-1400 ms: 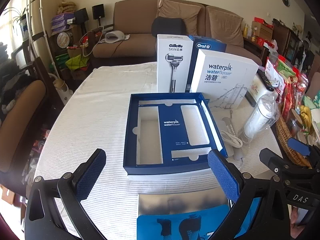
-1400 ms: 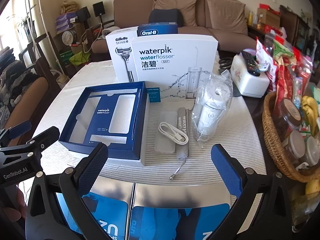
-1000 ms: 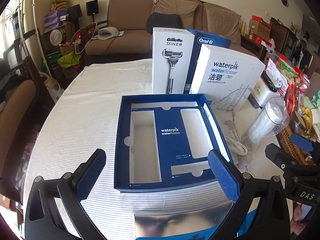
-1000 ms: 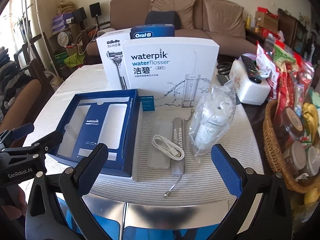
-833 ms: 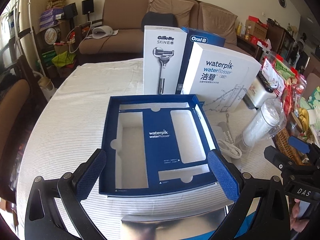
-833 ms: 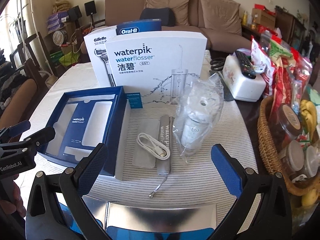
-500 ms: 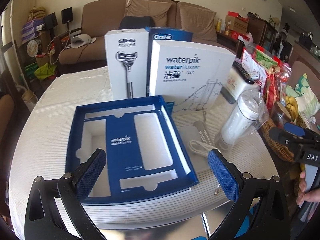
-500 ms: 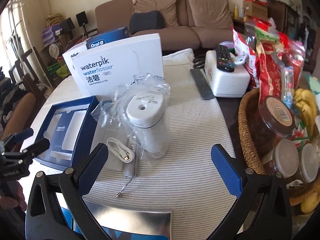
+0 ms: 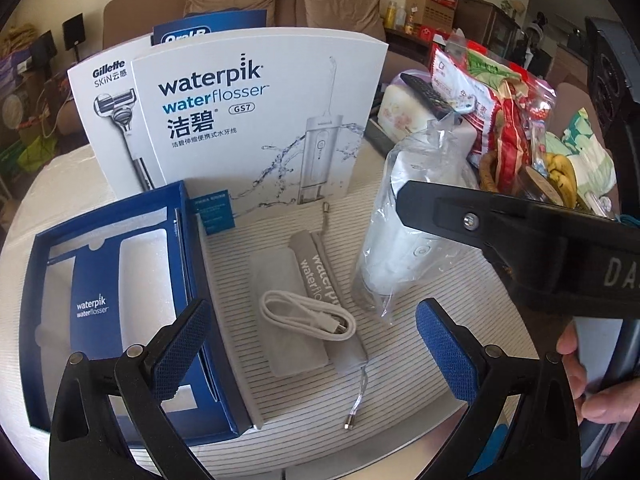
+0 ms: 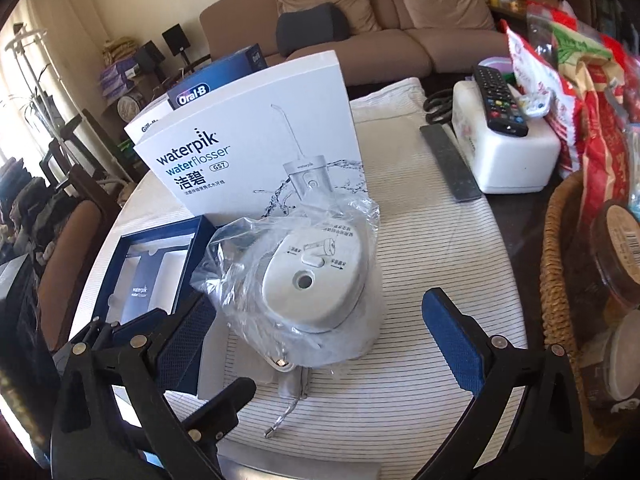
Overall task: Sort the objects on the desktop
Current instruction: 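Move both grippers toward the bagged white water flosser, then close the left gripper on the bagged flosser while the right gripper grips it from above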
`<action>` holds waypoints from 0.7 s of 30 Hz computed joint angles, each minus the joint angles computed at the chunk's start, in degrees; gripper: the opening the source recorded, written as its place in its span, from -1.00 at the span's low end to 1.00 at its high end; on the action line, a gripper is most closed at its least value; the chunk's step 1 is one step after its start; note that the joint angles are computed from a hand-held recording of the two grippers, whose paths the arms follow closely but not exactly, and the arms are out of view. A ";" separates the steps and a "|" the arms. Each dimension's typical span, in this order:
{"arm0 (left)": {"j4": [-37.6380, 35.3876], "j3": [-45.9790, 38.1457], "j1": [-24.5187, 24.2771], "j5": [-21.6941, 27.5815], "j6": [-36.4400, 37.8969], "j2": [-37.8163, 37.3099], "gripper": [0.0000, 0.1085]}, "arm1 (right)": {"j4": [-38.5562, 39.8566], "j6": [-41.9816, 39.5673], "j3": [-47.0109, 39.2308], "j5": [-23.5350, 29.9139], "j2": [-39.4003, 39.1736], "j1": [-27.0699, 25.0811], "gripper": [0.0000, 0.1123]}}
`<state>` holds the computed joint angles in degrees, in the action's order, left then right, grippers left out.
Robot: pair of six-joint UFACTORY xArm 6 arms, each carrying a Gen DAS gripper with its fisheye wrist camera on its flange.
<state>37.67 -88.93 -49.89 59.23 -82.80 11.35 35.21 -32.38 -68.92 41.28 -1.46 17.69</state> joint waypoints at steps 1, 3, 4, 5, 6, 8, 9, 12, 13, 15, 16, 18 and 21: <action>-0.14 0.68 0.25 -1.06 -0.59 -0.19 0.90 | -0.06 0.61 -0.66 0.11 0.92 0.23 0.83; -0.01 1.73 0.46 -2.27 -1.69 -0.34 0.90 | -0.91 2.20 -1.64 -0.24 2.48 0.80 0.83; -0.11 1.92 0.62 -2.77 -1.99 -0.15 0.90 | -1.02 2.43 -2.12 -0.07 3.19 0.90 0.82; -0.39 1.92 0.80 -3.30 -2.14 0.17 0.90 | -0.40 2.07 -2.76 0.80 3.93 0.78 0.79; -0.62 1.83 0.93 -3.91 -2.19 0.54 0.90 | 0.16 2.00 -3.71 2.25 4.88 0.52 0.63; -0.98 0.79 1.03 -4.79 -1.64 1.79 0.90 | -0.34 2.98 -5.18 4.37 6.36 -0.05 0.23; -1.01 -0.35 0.95 -4.77 -0.98 2.81 0.90 | -0.70 3.39 -5.62 4.80 6.88 -0.40 0.14; -0.73 -4.47 0.84 -4.20 0.76 6.19 0.90 | 0.32 2.08 -7.11 6.54 8.10 -1.64 0.08; -0.87 -5.64 1.00 -4.17 0.95 7.24 0.90 | 0.15 1.92 -7.61 6.89 8.48 -1.88 0.05; -1.00 -7.10 1.49 -4.44 0.50 8.84 0.90 | 0.15 1.50 -9.05 8.02 9.52 -2.55 0.01; -1.17 -7.68 1.78 -4.64 0.35 9.52 0.90 | 0.34 1.44 -10.04 8.87 10.16 -3.08 -0.02; -1.77 -9.45 2.23 -4.93 1.23 11.27 0.90 | 1.68 1.65 -11.79 10.60 11.43 -4.15 -0.03; -3.16 -13.08 2.69 -4.69 4.43 14.27 0.90 | 3.65 0.92 -14.97 13.93 13.81 -5.73 -0.05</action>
